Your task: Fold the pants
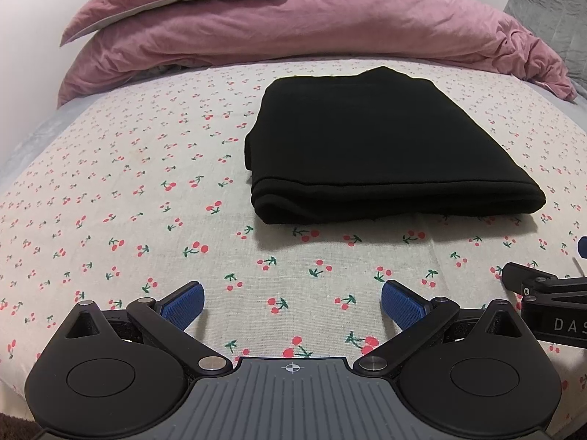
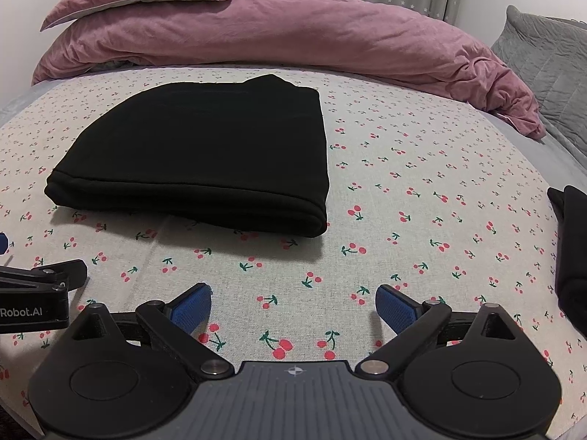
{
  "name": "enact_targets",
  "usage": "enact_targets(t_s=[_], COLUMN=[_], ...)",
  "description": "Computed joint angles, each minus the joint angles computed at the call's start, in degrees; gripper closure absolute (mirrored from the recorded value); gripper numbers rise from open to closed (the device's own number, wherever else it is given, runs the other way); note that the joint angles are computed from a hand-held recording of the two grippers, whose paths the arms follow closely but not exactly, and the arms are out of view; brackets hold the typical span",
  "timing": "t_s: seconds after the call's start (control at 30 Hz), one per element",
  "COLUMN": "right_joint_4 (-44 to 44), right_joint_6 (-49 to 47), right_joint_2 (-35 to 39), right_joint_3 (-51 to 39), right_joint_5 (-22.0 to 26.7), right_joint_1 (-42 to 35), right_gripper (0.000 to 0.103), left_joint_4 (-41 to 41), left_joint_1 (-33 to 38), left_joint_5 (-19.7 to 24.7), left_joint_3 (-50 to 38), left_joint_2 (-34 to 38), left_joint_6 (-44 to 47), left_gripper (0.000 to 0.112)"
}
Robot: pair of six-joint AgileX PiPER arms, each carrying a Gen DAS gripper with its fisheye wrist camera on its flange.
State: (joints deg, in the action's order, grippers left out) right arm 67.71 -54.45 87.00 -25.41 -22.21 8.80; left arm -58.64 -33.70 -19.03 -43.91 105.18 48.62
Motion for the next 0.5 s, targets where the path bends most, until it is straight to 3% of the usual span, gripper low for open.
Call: enact_targets(t_s=[0.5], right_joint_4=[1.35], right_joint_6=[-1.6], right_joint_2=[-0.09], right_joint_3=[0.18], right_joint_5=[-1.16], right_joint_1=[1.01], right_gripper=[0.005], left_joint_4=[-2.35], left_joint_1=[-0.32], left_joint_5=[-0.26], left_joint_3=[-0.4], left_joint_2=[0.69], left_joint_6=[2.02], left_gripper=[0.009])
